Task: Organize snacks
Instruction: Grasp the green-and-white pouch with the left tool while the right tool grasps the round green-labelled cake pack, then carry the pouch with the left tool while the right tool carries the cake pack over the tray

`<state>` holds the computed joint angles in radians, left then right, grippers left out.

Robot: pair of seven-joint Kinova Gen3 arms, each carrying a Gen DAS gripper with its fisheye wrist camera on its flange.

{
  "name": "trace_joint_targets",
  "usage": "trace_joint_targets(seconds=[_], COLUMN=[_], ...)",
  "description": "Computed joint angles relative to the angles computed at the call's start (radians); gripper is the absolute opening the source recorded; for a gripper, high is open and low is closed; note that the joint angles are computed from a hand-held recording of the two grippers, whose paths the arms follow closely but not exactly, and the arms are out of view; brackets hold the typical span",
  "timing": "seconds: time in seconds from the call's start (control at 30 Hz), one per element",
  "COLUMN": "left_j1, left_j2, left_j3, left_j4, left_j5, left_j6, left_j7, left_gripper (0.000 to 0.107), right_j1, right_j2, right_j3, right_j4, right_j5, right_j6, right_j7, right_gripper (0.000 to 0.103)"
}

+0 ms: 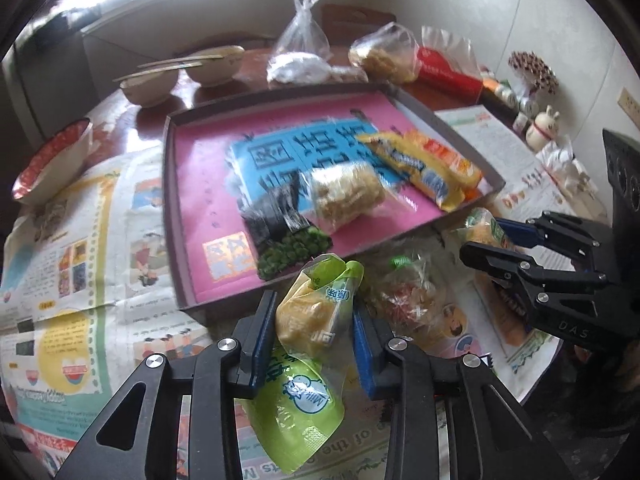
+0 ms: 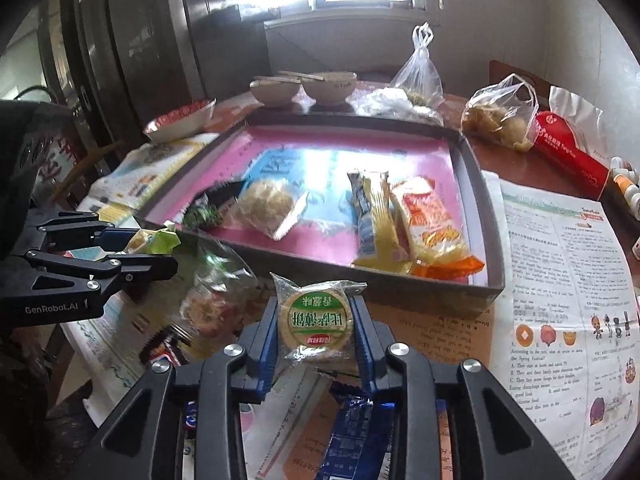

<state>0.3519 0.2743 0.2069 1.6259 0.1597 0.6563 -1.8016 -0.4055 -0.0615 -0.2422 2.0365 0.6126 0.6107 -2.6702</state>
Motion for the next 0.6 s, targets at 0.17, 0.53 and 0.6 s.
trace_joint_targets(seconds=[0.17, 0.53, 0.6], left_j1=[-0.02, -0.015, -0.013], left_j2=[-0.026, -0.049, -0.048], left_j3=[0.001, -0.025, -0.027], left_j4=[0.008, 0.007, 0.003], left_j5=[0.035, 0.009, -0.003], left_j6=[-0.019, -0.072, -0.079], left_j7=[-0.001, 0.09, 0.109], left_gripper=[0.036, 0.036, 0.036], right_j1=[0.013, 0.047, 0.052], right_j2=[-0.02, -0.048, -0.05], right_j3=[-0.003, -0.028, -0.027], right_j4=[0.0, -0.003, -0.008], right_j5=[0.011, 0.066, 0.068], right_j6=[0.002, 0.0, -0.001], right_j7=[-0.018, -0.085, -0.084], right_gripper=[0.034, 0.034, 0.034])
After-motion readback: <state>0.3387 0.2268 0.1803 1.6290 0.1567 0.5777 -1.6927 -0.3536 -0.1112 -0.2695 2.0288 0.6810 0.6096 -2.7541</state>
